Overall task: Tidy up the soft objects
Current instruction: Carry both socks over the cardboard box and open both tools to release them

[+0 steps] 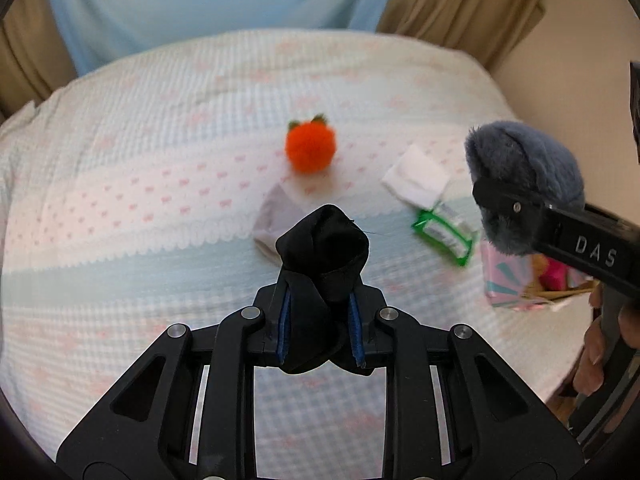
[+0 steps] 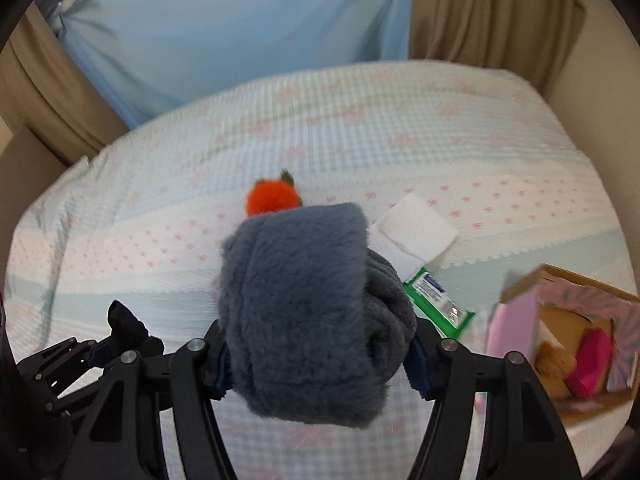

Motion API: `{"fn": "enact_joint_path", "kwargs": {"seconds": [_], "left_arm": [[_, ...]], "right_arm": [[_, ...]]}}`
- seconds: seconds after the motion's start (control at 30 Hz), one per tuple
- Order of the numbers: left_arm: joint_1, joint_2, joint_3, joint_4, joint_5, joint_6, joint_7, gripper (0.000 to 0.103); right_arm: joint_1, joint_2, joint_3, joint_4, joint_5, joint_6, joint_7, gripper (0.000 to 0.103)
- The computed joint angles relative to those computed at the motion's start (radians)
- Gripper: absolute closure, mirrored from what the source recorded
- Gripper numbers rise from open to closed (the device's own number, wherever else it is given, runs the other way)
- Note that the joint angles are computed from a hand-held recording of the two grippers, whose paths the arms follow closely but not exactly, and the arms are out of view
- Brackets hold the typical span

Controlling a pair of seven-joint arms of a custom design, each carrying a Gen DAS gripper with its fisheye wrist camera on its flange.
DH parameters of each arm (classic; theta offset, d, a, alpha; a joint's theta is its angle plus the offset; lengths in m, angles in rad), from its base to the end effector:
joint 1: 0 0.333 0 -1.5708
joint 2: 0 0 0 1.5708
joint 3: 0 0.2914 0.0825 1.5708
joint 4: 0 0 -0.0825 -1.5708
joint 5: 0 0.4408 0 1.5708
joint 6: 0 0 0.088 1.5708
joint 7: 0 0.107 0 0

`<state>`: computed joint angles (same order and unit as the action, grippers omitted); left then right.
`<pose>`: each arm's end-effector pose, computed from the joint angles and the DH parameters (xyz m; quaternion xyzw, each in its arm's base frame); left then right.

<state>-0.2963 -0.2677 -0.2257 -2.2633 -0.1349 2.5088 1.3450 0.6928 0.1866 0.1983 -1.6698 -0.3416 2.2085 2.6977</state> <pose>0.4911 -0.2859 0.4754 -0.6066 0.7539 -0.2394 0.0798 0.4556 0.5328 0.4928 -0.6575 0.7202 -0.0926 0.2010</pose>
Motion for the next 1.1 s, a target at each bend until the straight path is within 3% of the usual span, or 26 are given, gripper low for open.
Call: {"fn": "enact_joint_path", "kwargs": {"seconds": [0.27,0.43,0.67,0.93,1.1], "left_arm": [[-0.041,-0.110,0.014,0.040,-0.068,-0.045,0.086,0.083],[-0.059,-0.104,-0.017,0.095,-0.058,-0.048,0.064,0.083],[-0.089,-0.021,-0.101,0.220,0.035,-0.037,-0.054,0.083],[-0.178,0.254,-0.176,0.517,0.208,-0.110,-0.218,0.083],[-0.307,0.506,-0.169,0.786,0.358,-0.196,-0.328,0.083]], "right_arm": [[0.014,-0.152,0.034,-0.026,-0.047,-0.126,0.151,0.042],[-0.012,-0.254,0.062,-0.092,-0.057,-0.170,0.208,0.042],[-0.086,-0.527,0.084,-0.319,0.008,-0.211,0.216,0.041],[-0.179,-0.857,0.057,-0.581,0.115,-0.291,0.132,0.041],[-0.228,-1.040,0.007,-0.745,0.184,-0.319,0.038,0.041]]}}
